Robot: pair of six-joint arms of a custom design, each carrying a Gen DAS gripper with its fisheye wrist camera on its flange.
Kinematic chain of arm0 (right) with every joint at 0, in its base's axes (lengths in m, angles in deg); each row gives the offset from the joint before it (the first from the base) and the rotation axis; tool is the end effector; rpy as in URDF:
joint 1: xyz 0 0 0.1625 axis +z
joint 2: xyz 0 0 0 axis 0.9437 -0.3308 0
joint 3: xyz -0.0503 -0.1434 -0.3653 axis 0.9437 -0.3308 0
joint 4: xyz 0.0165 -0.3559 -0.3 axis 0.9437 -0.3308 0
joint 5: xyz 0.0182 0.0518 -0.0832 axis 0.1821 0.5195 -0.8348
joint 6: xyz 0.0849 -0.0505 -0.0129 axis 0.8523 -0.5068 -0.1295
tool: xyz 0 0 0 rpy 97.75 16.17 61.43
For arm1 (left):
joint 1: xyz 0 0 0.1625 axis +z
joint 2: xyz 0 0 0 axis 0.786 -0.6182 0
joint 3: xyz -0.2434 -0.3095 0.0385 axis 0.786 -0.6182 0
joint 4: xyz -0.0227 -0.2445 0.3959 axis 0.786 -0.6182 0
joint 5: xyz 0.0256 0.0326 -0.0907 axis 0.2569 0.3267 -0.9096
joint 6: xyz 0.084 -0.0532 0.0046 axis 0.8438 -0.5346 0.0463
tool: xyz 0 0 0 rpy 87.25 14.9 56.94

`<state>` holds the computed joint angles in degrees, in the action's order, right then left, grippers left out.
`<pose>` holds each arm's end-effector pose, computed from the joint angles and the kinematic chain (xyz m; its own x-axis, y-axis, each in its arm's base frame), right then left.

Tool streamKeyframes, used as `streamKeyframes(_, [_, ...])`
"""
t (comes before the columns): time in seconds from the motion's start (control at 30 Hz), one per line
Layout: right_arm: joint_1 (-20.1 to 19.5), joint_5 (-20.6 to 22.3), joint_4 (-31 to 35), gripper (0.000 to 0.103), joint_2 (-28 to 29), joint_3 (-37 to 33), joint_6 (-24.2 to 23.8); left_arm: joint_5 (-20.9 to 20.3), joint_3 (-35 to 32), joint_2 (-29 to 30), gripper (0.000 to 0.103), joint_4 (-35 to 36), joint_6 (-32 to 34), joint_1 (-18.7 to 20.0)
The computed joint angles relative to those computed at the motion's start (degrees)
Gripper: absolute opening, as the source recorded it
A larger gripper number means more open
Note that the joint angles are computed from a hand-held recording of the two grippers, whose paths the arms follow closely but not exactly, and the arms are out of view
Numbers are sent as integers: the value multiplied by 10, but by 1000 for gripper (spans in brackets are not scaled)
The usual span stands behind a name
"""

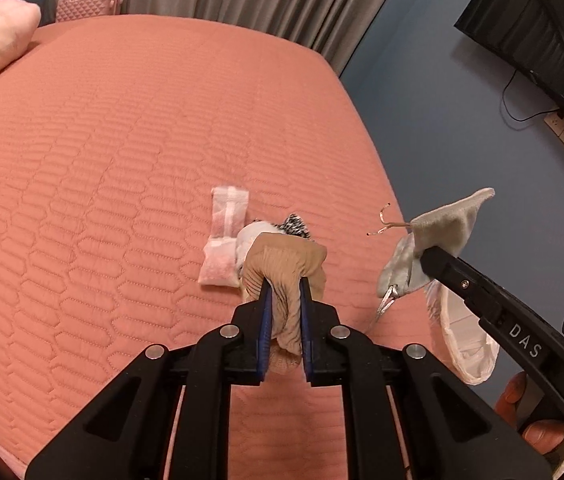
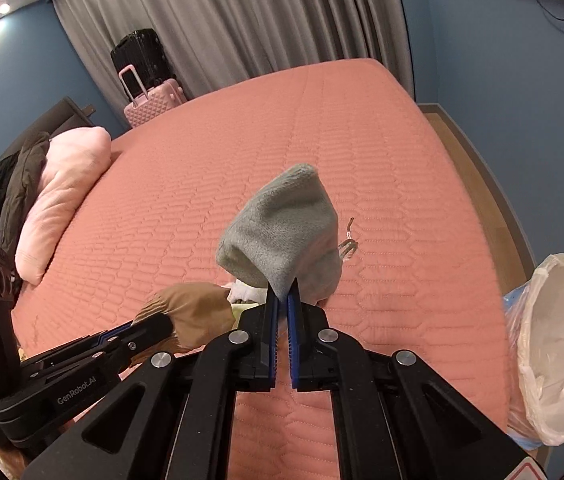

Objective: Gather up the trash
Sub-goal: 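Carry the stocking and grey pouch to the wastebasket and open both tools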

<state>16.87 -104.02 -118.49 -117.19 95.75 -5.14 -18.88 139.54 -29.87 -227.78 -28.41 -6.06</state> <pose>0.0985 -0.8015 0.2389 -0.6188 -0.7497 0.2345 -0.7853 0.5978 -0.1612 -0.3479 -0.6772 0.0283 -0.7753 -0.5640 -0.2844 -0.0557 0.5094 -0.8587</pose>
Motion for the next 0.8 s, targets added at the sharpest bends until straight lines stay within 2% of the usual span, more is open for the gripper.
streamKeyframes(0.23, [-13,60,15,4,-44,-18,-7,29,-79,45,12,-40,111,-28])
streamKeyframes(0.53, [-33,115,15,4,-80,-52,-12,28,-260,164,12,-101,295,-51])
streamKeyframes(0.8, [-55,148,17,4,-84,-102,3,3,-449,278,12,-103,422,-56])
